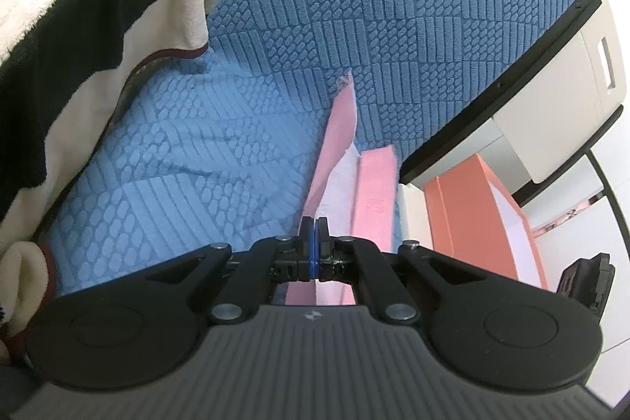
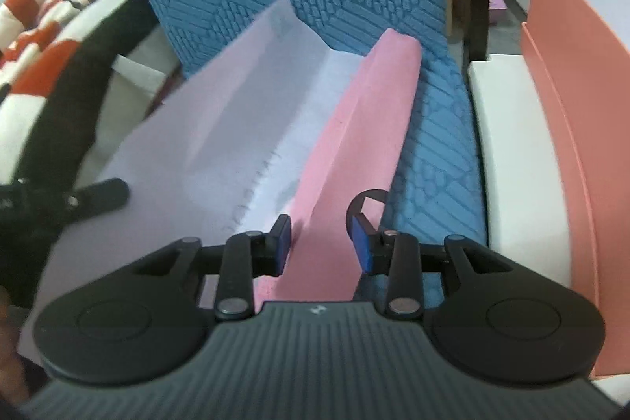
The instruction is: Fold shopping bag
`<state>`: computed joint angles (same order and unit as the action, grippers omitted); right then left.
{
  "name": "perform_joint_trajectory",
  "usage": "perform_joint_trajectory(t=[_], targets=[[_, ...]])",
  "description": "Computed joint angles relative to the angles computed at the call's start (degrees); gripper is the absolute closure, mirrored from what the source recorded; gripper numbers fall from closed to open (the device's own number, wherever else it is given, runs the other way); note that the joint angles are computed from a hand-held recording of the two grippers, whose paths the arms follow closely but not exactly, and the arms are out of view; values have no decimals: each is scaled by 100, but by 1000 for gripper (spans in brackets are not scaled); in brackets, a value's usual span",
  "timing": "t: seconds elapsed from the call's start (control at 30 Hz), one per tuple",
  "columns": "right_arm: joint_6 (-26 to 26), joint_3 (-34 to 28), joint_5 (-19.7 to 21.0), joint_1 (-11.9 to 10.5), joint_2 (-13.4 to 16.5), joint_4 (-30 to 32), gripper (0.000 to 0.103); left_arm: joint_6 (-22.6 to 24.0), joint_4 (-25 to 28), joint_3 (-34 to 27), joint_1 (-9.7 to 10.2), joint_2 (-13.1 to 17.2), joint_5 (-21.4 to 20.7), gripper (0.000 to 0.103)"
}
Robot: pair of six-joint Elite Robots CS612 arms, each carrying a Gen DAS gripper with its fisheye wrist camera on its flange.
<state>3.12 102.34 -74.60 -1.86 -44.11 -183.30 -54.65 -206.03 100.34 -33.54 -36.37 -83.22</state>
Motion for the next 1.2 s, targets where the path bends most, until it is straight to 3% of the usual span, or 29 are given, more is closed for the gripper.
perform_joint_trajectory(t=[0.17,0.3,0.4,0.57,0.77,0.87,1.07,1.2], targets=[[433,31,-313,-18,-11,-19,66,-72,19,60,-32,-45,308,103],[747,65,-155,-93,2,-124,66,-83,-189,126,-61,-74,467,103],[723,9,45,-111,37,-17,66,-40,-218,132,-72,-79,507,103],[433,-219,-54,-24,141,135,68,-68,-73,123,-55,-96,540,103],[214,-550,-265,62,285,444,77,21,183,76,-47,-108,640,103],[242,-645,-208,21,321,524,93,19,404,43,-44,-119,709,103],[866,-461,792,-227,251,11,98,109,927,-8,-53,-183,1120,103],[986,-489,699,-230,253,-61,98,155,1303,-128,-2,-170,1148,103]])
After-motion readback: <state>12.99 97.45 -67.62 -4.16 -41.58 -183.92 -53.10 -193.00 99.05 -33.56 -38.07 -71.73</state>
